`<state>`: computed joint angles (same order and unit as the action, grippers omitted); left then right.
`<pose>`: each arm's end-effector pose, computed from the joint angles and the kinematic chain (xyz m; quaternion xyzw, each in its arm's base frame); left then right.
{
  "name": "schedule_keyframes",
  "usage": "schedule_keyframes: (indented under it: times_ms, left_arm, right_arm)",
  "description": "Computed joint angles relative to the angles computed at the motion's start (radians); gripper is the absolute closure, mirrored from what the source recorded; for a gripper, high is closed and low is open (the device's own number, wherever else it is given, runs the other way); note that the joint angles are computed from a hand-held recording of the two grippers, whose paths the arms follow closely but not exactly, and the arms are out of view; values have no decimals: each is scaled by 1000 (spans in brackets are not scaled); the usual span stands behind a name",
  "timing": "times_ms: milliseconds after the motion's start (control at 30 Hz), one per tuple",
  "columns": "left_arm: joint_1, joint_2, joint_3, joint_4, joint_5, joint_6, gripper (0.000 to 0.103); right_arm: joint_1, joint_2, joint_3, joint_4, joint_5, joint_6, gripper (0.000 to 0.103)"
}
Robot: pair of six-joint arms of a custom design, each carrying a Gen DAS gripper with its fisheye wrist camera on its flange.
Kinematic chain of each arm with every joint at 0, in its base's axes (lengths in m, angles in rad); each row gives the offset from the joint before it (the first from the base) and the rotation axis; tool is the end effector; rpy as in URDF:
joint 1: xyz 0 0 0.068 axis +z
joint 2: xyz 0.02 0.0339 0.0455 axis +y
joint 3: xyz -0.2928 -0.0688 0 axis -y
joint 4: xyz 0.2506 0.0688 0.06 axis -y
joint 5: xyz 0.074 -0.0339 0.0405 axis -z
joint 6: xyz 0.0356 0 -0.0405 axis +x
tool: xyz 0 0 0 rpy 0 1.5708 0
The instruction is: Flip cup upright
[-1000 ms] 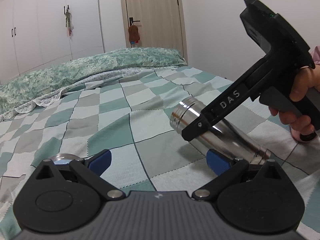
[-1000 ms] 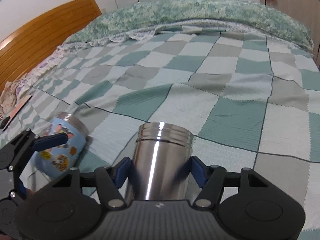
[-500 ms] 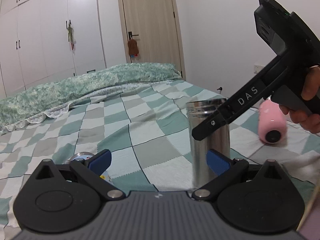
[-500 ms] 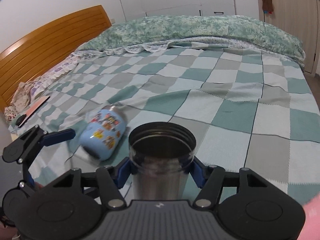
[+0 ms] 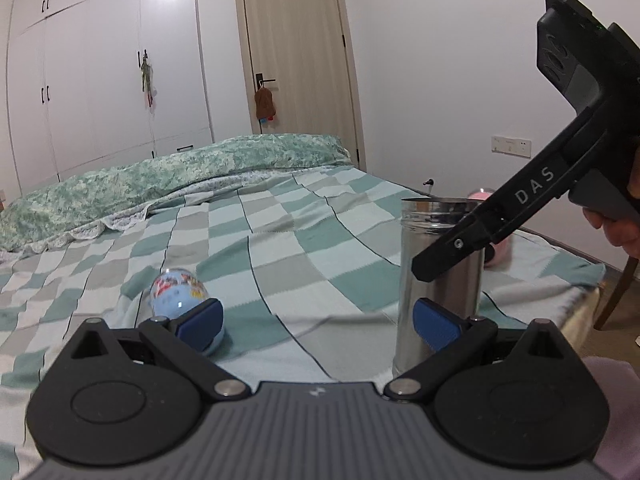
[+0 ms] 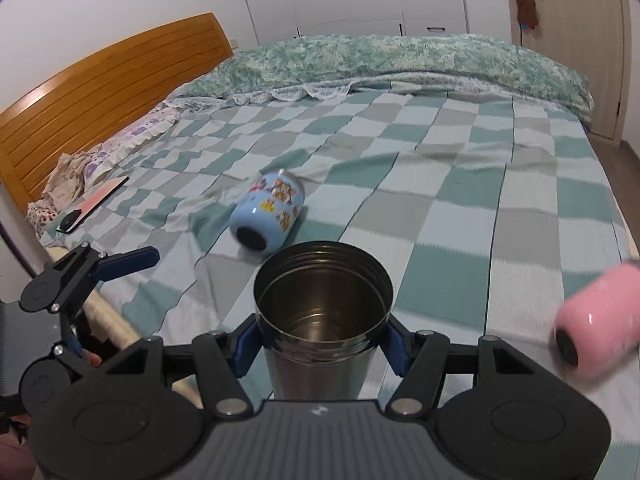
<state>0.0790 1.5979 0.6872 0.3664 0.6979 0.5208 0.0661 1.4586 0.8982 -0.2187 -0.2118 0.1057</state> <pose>0.3165 0.0021 0.1926 0.3432 0.7620 -0.1482 0.5288 0.3076 0.0279 0.2456 -0.0226 0.9181 0.1301 0.3736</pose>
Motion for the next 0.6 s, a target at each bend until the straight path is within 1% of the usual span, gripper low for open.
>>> schedule_keyframes:
  times_ms: [133, 267, 600]
  left_arm:
    - [23, -11, -38, -10, 23, 21, 0]
    - [35, 1, -55, 1, 24, 27, 0]
    - [50, 81, -15, 34, -6, -6, 0]
  right_arm:
    - [31, -20, -40, -15, 28, 31, 41]
    - [38, 18, -46, 27, 40, 69, 41]
    - [25, 214, 89, 82, 37, 133, 41]
